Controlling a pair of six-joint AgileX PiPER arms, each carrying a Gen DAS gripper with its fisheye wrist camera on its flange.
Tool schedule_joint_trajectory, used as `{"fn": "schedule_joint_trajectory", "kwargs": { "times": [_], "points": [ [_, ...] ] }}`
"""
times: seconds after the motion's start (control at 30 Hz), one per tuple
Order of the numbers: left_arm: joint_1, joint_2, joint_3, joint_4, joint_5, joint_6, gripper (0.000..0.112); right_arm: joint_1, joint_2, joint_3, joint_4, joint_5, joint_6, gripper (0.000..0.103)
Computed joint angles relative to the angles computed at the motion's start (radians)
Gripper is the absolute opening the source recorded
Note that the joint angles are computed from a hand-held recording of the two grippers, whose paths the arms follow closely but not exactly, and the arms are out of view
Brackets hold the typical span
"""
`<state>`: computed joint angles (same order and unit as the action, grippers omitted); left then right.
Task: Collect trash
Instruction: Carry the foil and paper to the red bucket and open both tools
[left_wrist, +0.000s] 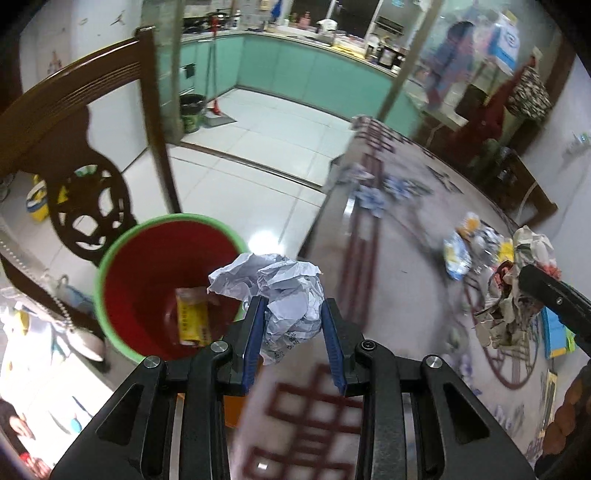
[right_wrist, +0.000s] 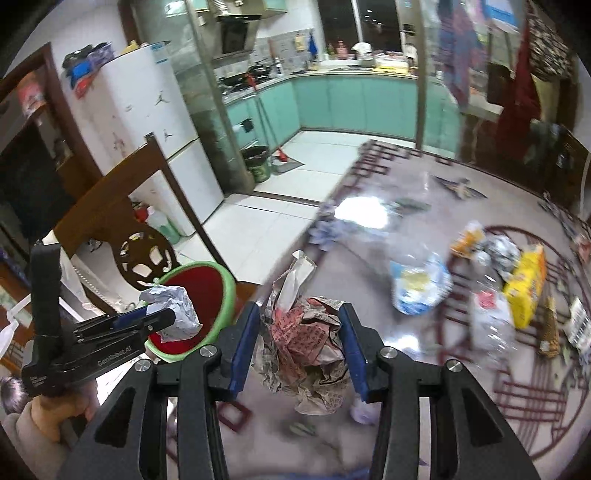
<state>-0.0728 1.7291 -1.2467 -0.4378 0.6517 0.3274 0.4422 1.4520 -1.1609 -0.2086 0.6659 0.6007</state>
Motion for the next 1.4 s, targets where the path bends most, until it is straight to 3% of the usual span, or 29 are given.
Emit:
{"fn": "schedule_joint_trajectory", "kwargs": {
  "times": [0.23, 0.47, 0.63, 0.9, 1.23, 1.3, 1.4],
  "points": [
    [0.116, 0.083, -0.097, -0.036, 0.051, 0.109, 0.031, 0.110, 0.201, -0.224, -0.058, 0.020, 0.077, 0.042],
    [0.209, 0.172, -0.208, -0.037, 0.107, 0.163, 0.031, 0.155, 0.418, -0.474, 0.024, 0.035, 0.015, 0.042],
    [0.267, 0.239, -0.288, -0.019, 0.134, 0.168, 0.031, 0.168, 0.578, -0.670, 0.095, 0.081, -0.033, 0.042],
    [0.326, 0.325, -0.385, -0.030, 0.181, 0.160, 0.031, 0.174, 0.827, -1.026, 0.190, 0.225, -0.117, 0.042],
    [0.326, 0.380, -0.451, -0.022, 0.207, 0.139, 0.031, 0.175, 0.966, -1.248, 0.221, 0.328, -0.155, 0.043],
    [0.320, 0.382, -0.455, -0.009, 0.198, 0.123, 0.036, 0.173, 0.966, -1.244, 0.229, 0.317, -0.159, 0.050],
    [0.322, 0.378, -0.452, -0.025, 0.193, 0.135, 0.048, 0.171, 0.950, -1.206, 0.230, 0.292, -0.152, 0.053]
  ]
}}
